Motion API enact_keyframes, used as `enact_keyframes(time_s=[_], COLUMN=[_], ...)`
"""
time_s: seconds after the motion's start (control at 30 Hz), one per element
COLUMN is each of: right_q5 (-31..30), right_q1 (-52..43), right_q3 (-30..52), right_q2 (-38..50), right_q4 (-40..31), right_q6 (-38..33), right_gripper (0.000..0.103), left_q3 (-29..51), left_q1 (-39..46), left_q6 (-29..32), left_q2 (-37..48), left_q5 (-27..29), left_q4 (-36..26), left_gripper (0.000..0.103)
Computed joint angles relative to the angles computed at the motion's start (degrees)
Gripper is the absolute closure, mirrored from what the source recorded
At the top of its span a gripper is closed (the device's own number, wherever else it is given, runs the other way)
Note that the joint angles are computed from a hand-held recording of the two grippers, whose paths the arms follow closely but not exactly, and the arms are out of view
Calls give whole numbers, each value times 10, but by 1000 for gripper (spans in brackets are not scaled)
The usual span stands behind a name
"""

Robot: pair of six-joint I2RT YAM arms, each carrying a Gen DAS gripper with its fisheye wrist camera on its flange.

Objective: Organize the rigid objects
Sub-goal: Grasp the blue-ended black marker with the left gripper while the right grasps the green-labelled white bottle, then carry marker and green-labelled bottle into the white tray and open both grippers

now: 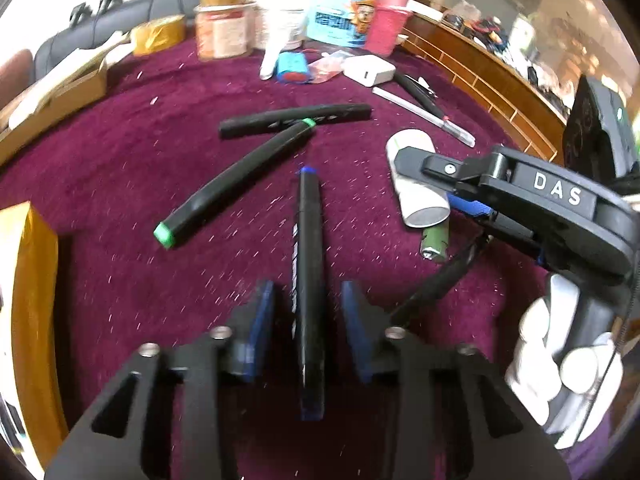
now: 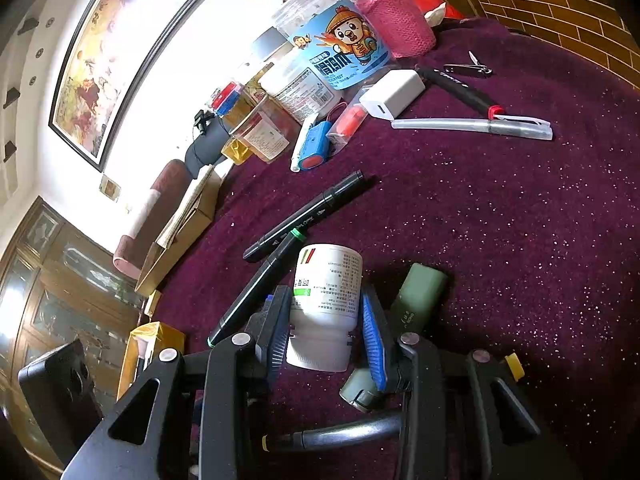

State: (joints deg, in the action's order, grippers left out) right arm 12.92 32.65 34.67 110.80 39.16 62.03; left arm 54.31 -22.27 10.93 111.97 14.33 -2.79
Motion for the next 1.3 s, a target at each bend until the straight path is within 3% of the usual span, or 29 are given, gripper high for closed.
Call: enact_keyframes(time_s=[0.07, 0.13, 0.33, 0.57, 0.8, 0.93, 1.1, 1.3], right_q5=[-3, -4, -15, -25, -16, -31, -33, -36], right_q1=[-1, -2, -7, -8, -5, -5, 35, 98], right_q3=[-1, -2, -12, -12, -21, -35, -23, 46], right_q2=[2, 3, 7, 13, 13, 7, -17, -20], right_q4=[6, 10, 37, 52, 67, 92, 75, 10], right_q6=[-2, -3, -2, -6, 1, 24, 43, 42], right_gripper=[72, 72, 72, 72, 72, 72, 72, 72], left_q3=[-15, -29, -55, -111, -142, -118, -66, -11], left_q1=[-25, -22, 31, 123, 290, 411, 531, 594], left_q6=[16, 29, 20, 4, 67, 135, 198, 197], left_q2=[-4, -11, -50, -142, -229, -228, -169, -74], left_q5=[-48, -42, 31, 161, 288, 334, 364, 360], left_q4=[27, 40, 24, -7, -94, -163, -214, -208], left_gripper=[68, 91, 91, 91, 91, 91, 91, 91])
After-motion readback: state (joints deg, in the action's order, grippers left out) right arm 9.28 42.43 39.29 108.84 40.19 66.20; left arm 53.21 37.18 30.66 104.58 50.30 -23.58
